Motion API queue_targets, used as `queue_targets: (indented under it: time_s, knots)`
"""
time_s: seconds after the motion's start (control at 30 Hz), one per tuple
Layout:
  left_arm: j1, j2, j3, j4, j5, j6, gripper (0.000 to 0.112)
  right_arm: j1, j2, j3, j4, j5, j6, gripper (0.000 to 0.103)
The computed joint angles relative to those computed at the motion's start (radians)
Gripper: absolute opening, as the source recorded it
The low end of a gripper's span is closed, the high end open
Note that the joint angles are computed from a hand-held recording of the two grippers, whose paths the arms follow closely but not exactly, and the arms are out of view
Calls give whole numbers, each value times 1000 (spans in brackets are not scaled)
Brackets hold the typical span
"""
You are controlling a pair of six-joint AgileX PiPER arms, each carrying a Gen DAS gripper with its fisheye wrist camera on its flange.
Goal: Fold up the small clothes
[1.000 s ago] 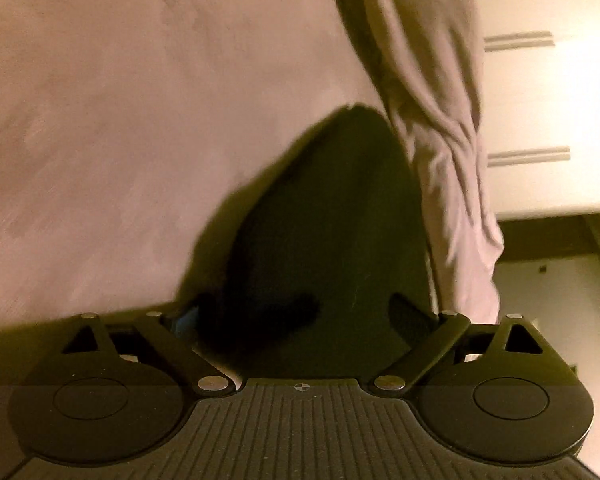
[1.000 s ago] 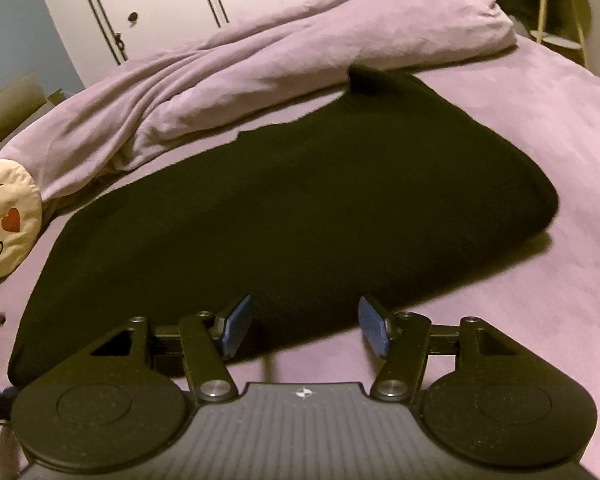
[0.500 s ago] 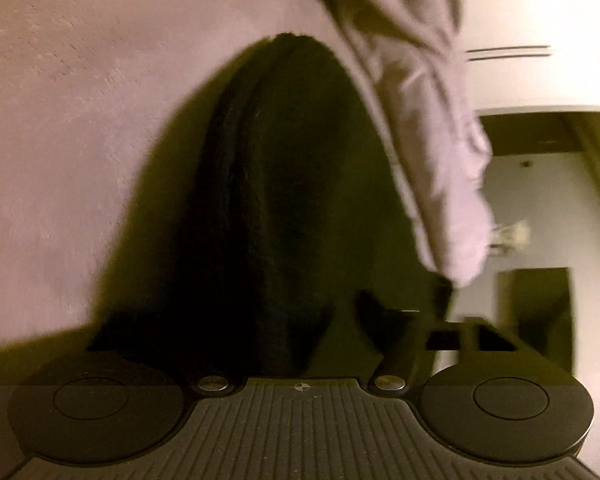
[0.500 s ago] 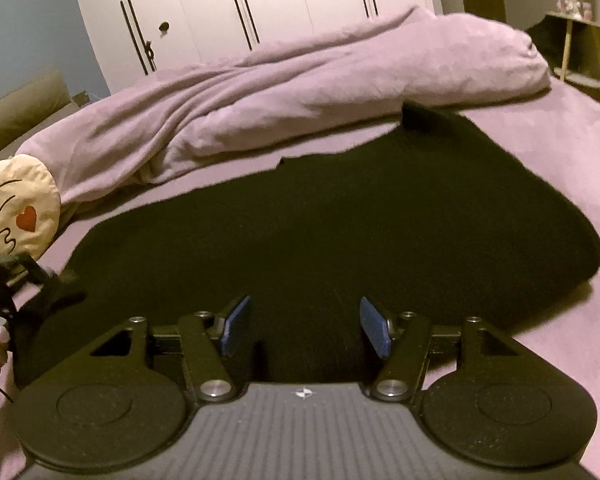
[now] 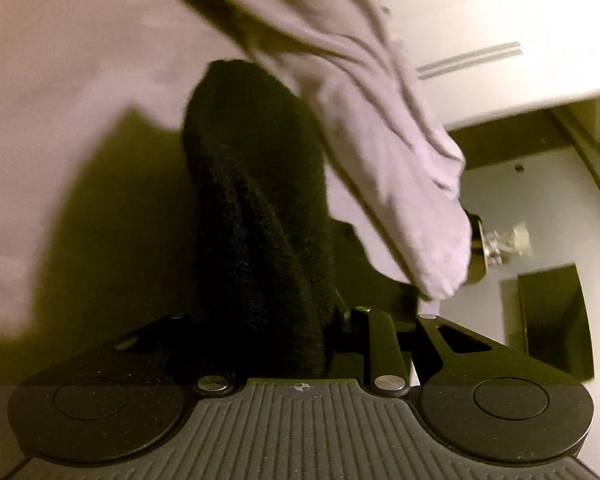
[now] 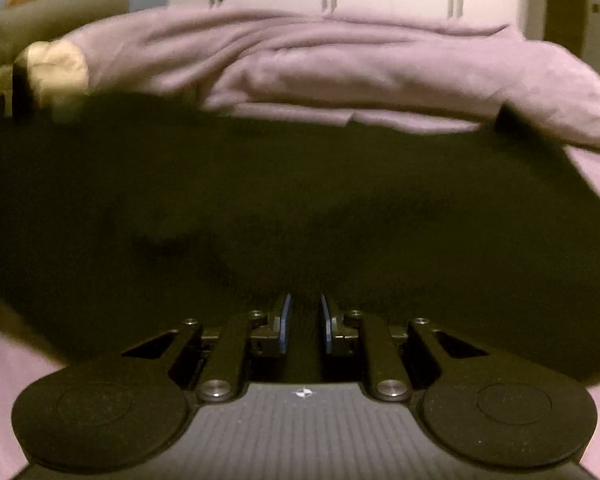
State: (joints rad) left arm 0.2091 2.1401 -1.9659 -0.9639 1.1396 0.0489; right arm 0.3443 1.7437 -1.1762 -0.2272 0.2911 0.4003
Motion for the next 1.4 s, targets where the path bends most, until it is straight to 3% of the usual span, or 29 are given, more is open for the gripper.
queue_targets:
  time_s: [0.1,0.2,0.5,0.57,0.63,0.67,0.73,0.87,0.93,1.07,1.17,1.23,1.3,1.33,1.4]
  knots:
    - [-77,-26,-66,52,-7,-84,27,-56,-74,27,211,19,-165,15]
    - [-177,-58,-108,156,-51,-166,27,-121,-157,85,293,17,-219,15]
    - [-584,62,-269,617,-211,-447,29,-385,-278,155,676,100,-646,15]
    - [-661,115,-306,738,-223,-512,35,-436,-284,165,729,118,-725,15]
    - [-704,173,-363,789,-205,-550,62,-479,-287,170,760,133,-779,15]
    - [-714,181,-361,778,-213,-552,66,-503,-286,170,780,144,-810,15]
    - [-721,128,-258,728,-302,-501,86,-541,-282,177,817,154,-858,15]
    - [-694,-41,-32,536,-387,-305,88,-578,-262,176,846,167,-875,15]
    - [-672,-146,104,496,-424,-279,88,-587,-261,177,882,169,-898,15]
    - [-644,-338,341,640,-507,-395,88,-573,-251,152,881,152,-874,15]
    - [-627,-393,427,807,-486,-551,88,-552,-242,116,906,123,-857,17]
    - [-592,-405,468,779,-473,-547,87,-538,-226,86,980,113,-903,22]
    - [-565,-413,511,756,-470,-527,87,-529,-183,35,1083,166,-979,31]
    - [-564,-396,501,769,-459,-530,87,-530,-152,3,1124,214,-1012,34]
    - [-563,-384,497,809,-430,-535,88,-540,-34,-120,1164,384,-1021,57]
